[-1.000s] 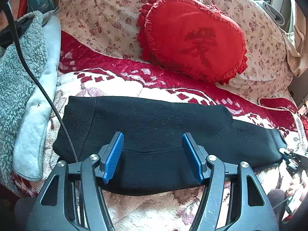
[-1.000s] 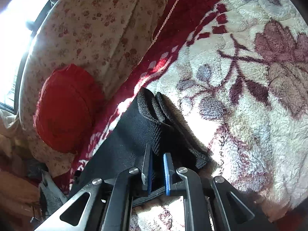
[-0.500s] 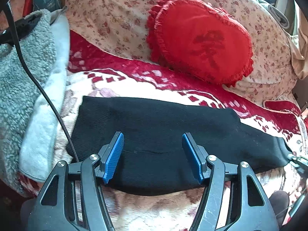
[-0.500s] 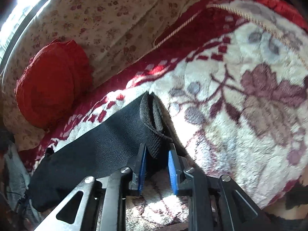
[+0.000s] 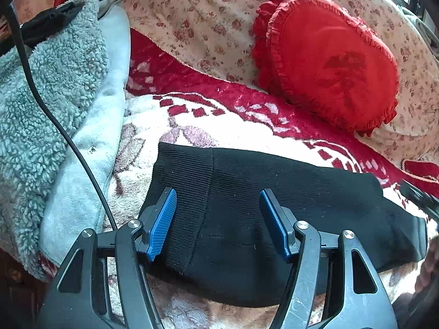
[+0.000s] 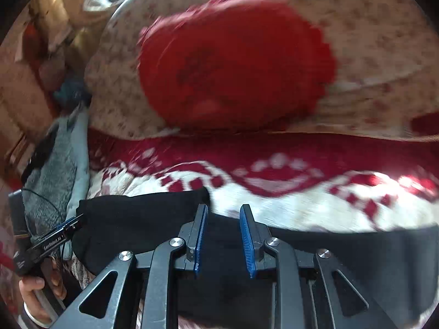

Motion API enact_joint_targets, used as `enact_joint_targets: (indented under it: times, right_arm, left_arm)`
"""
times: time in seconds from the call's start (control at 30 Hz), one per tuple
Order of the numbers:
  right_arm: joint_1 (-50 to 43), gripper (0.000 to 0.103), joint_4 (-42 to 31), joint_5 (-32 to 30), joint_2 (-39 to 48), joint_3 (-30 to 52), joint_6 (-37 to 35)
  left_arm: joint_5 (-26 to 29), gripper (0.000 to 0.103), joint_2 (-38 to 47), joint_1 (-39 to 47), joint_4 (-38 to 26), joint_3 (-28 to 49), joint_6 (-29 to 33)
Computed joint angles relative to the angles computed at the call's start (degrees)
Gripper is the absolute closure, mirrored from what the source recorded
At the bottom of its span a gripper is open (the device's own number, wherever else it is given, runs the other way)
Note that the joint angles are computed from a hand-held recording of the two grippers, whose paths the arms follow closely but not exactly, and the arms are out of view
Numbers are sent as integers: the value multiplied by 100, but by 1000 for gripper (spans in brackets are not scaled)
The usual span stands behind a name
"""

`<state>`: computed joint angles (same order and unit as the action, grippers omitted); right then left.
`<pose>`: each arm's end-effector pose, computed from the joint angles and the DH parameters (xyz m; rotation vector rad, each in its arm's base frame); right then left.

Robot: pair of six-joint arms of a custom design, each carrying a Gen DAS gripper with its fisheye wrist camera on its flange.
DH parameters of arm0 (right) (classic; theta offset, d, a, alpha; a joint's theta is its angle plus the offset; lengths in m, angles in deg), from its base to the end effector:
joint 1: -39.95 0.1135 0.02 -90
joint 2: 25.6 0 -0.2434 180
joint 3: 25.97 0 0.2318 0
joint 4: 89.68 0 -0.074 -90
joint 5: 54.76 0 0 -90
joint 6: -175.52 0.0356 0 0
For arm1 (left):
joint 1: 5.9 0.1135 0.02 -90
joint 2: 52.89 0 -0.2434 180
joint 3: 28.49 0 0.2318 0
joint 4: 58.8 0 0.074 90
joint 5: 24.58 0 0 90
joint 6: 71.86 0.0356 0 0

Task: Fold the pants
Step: 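Open the right tool and withdraw it from the folded pants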

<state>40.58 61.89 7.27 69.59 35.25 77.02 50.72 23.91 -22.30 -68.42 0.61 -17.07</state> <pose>0.2829 0.0198 0.1329 -0.3612 2.5490 0.5952 0.1742 -0.0419 0.0878 -0.5059 2.4710 -0.0290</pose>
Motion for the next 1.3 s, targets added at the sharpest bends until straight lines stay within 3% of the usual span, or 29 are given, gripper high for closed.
enact_joint_targets:
  times: [0.17, 0.2, 0.23, 0.37, 0.47, 0.57, 0.83, 1.03, 1.3]
  right_arm:
    - [874, 81, 108, 414, 1410, 918, 300]
    - [989, 86, 216, 512, 1592, 993, 290]
    - [1044, 93, 472, 566, 1584, 878, 301]
    - [819, 94, 1037, 351, 1321, 567, 520]
    - [1072, 95, 1118, 791, 1659, 731, 508]
    - [1237, 95, 1447, 1138, 1811, 632, 449]
    - [865, 93, 930, 678, 428, -38, 293]
    - [834, 93, 444, 229, -648, -762, 81]
    - [994, 93, 561, 285, -1010, -1524, 90]
  left_arm:
    - [-6, 40, 524, -15, 361, 62, 91]
    - [-7, 40, 595, -9, 406, 81, 118]
    - [-6, 40, 651, 8, 436, 106, 156]
    - [53, 40, 767, 106, 581, 144, 216]
    - [26, 33, 1122, 91, 765, 210, 228]
    - [-96, 32, 1140, 5, 774, 206, 272]
    - [-372, 33, 386, -414, 67, 173, 43]
    - [-922, 33, -380, -1149, -713, 297, -287]
    - [-997, 33, 74, -1752, -567, 379, -689]
